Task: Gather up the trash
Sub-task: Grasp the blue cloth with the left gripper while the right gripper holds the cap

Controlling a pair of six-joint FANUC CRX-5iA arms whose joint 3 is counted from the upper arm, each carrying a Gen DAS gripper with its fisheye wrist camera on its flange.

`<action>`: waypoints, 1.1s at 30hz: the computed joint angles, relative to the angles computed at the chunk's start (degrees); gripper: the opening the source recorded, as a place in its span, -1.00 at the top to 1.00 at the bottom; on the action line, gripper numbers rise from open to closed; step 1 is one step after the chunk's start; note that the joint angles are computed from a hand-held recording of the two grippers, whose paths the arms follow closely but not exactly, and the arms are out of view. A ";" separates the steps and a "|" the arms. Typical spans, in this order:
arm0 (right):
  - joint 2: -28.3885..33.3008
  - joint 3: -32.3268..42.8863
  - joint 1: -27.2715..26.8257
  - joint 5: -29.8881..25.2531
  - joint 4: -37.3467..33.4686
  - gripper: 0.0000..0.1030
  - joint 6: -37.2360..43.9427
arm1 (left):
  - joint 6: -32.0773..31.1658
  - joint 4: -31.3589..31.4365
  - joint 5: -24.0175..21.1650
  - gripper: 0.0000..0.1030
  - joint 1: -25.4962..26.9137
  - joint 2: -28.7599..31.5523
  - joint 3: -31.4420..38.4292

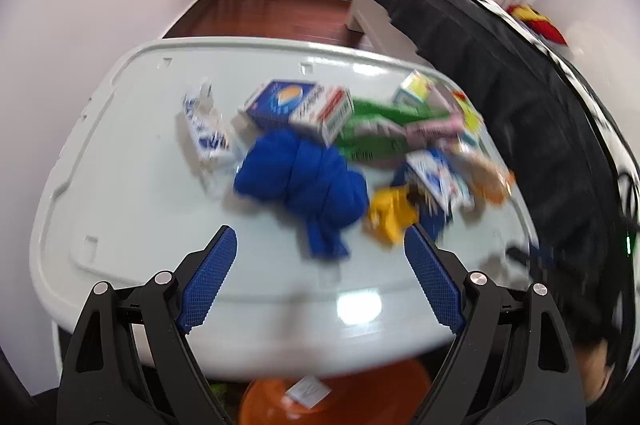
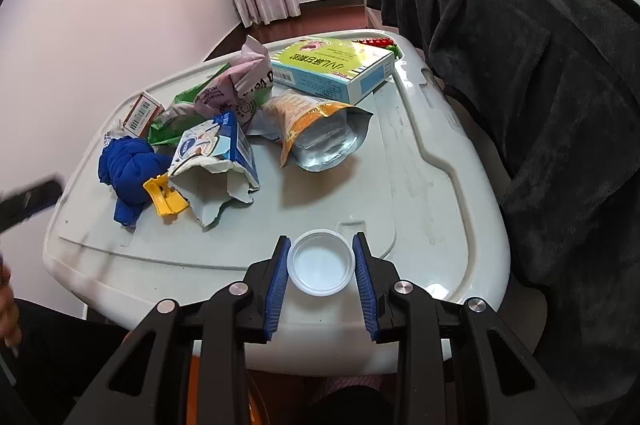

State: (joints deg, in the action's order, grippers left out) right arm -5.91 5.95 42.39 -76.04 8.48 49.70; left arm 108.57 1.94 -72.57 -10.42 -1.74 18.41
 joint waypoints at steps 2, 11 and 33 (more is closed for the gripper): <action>-0.34 -0.37 0.10 0.16 0.10 0.38 -0.29 | 2.92 -0.52 -0.83 -0.63 -0.14 2.38 2.58; -0.24 -0.60 0.05 2.00 0.54 0.38 0.98 | 13.93 -0.99 -0.06 -0.63 -0.31 8.90 5.58; 0.36 0.87 2.16 3.10 0.48 0.38 1.50 | 6.15 -13.97 -2.64 0.04 -6.69 -0.61 -0.94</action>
